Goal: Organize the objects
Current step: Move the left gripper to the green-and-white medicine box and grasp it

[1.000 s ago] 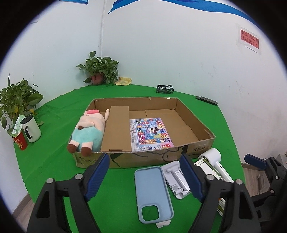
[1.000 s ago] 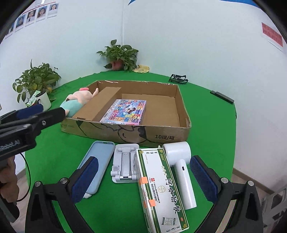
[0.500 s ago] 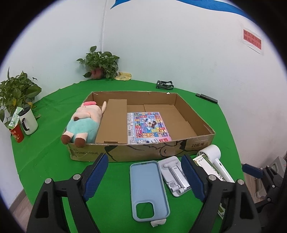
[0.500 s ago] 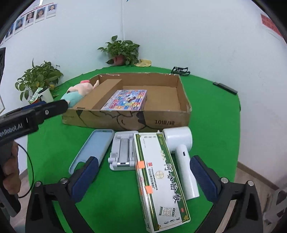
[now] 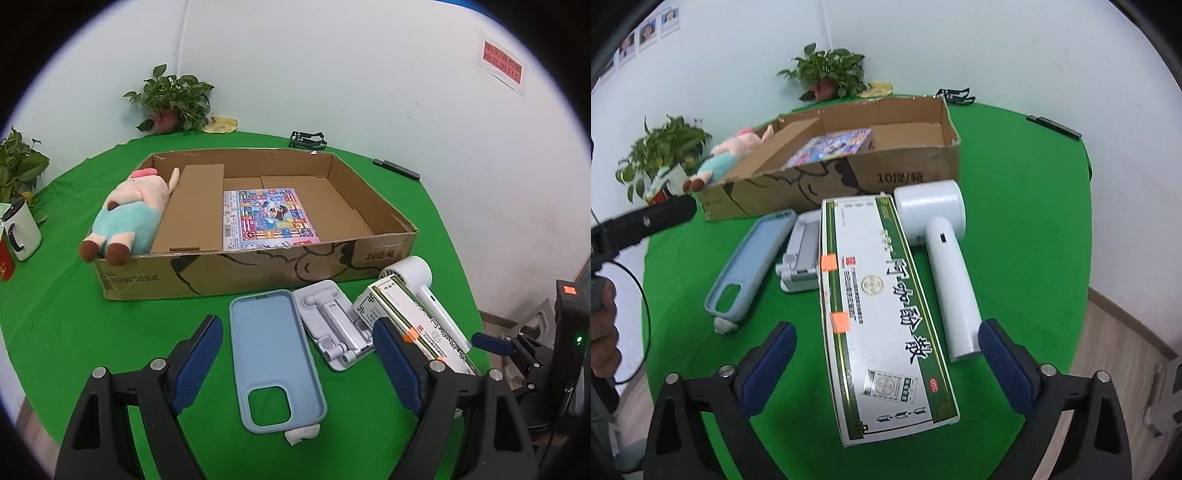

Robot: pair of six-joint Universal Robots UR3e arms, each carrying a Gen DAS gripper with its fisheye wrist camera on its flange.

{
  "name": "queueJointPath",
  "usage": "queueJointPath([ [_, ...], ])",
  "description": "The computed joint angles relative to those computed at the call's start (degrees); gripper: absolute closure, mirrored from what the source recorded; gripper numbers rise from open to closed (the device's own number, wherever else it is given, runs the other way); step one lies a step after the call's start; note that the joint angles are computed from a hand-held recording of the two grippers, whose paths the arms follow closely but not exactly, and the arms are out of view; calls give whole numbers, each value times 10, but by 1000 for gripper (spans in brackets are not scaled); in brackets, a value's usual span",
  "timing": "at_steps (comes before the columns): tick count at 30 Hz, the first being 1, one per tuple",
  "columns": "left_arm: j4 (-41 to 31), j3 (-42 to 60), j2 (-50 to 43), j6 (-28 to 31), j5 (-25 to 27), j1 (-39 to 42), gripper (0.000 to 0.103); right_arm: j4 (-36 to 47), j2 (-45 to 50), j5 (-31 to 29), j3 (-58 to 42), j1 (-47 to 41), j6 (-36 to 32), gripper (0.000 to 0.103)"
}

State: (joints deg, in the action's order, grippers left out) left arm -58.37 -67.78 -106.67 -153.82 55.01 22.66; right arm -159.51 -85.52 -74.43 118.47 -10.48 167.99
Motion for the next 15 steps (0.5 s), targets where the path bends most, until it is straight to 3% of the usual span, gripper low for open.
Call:
queueJointPath([
  [5, -12, 9, -8, 1, 3, 5, 20, 3, 17, -13, -8, 36, 12, 29],
  [12, -77, 47, -27, 13, -16, 19, 20, -13, 48, -3, -23, 97, 28, 28],
  [15, -145, 82, -43, 39, -36, 22, 20, -13, 57, -18, -36, 110, 39, 28],
])
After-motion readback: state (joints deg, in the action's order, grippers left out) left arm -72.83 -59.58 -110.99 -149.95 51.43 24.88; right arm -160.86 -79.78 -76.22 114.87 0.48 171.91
